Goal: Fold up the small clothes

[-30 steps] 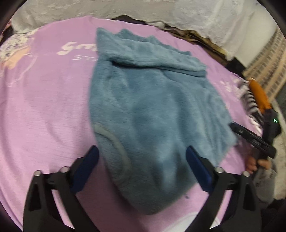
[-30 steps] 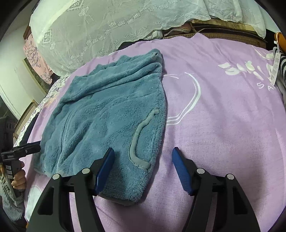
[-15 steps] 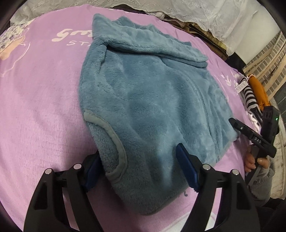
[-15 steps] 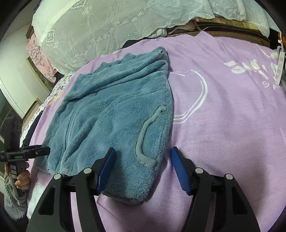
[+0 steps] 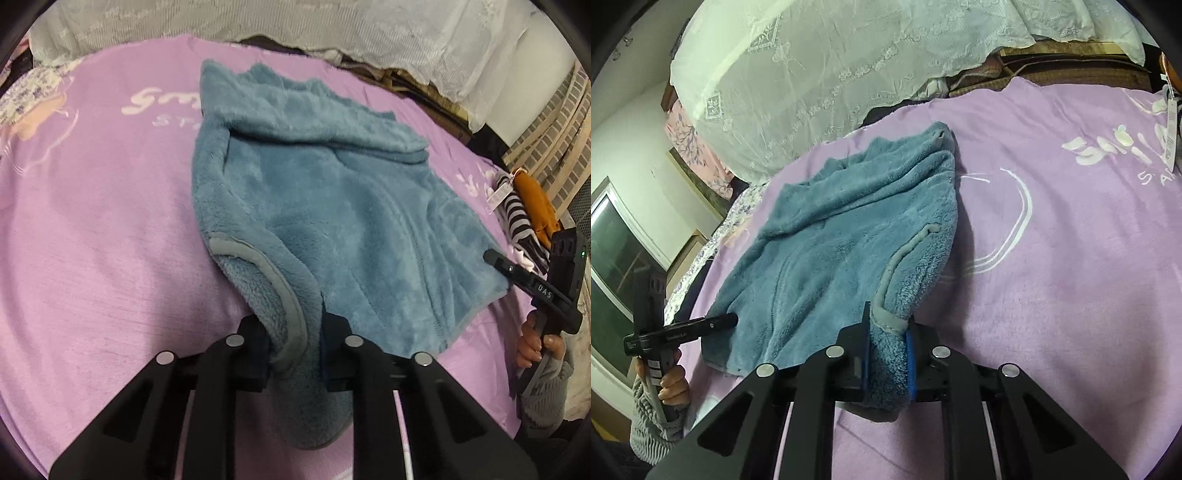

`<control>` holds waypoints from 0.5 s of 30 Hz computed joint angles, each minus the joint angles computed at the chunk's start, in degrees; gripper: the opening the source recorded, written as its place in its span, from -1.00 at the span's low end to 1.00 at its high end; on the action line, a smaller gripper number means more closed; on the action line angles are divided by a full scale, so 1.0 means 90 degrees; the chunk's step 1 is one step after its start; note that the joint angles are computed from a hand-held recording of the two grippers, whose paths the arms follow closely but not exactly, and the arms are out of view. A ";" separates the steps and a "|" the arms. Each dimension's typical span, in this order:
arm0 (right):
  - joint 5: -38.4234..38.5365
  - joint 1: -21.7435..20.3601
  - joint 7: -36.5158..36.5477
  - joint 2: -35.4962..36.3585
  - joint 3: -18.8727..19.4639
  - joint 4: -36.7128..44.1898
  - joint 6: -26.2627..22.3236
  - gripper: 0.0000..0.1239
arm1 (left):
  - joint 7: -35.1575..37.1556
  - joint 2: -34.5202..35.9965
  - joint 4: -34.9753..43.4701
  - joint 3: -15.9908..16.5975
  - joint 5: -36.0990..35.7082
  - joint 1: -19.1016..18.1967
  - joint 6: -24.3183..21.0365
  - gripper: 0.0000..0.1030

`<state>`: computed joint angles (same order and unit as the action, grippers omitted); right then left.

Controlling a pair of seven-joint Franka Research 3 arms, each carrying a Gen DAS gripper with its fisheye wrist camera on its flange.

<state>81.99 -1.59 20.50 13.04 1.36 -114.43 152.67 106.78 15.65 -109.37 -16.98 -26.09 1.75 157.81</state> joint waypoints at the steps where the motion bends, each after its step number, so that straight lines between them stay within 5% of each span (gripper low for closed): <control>1: -0.0008 0.0005 -0.0007 -0.0019 0.0002 -0.0040 0.0008 -0.76 | 0.0080 -0.0048 -0.0055 -0.0038 -0.0098 0.0045 0.0050 -0.66; 6: -0.0632 0.0015 0.0595 0.0169 -0.0043 0.0009 -0.0109 -0.74 | -0.0325 0.0289 0.0349 0.0146 0.0081 0.0012 -0.0616 -0.48; 10: -0.0808 -0.0067 0.0826 0.0251 0.0020 0.0056 -0.0194 -0.64 | -0.0447 0.0352 0.0407 0.0137 0.0238 -0.0005 -0.0672 -0.31; 15: -0.0248 -0.0147 0.0366 0.0086 0.0097 -0.0050 -0.0095 -0.76 | -0.0465 0.0120 0.0112 0.0104 0.0434 -0.0034 -0.0240 -0.69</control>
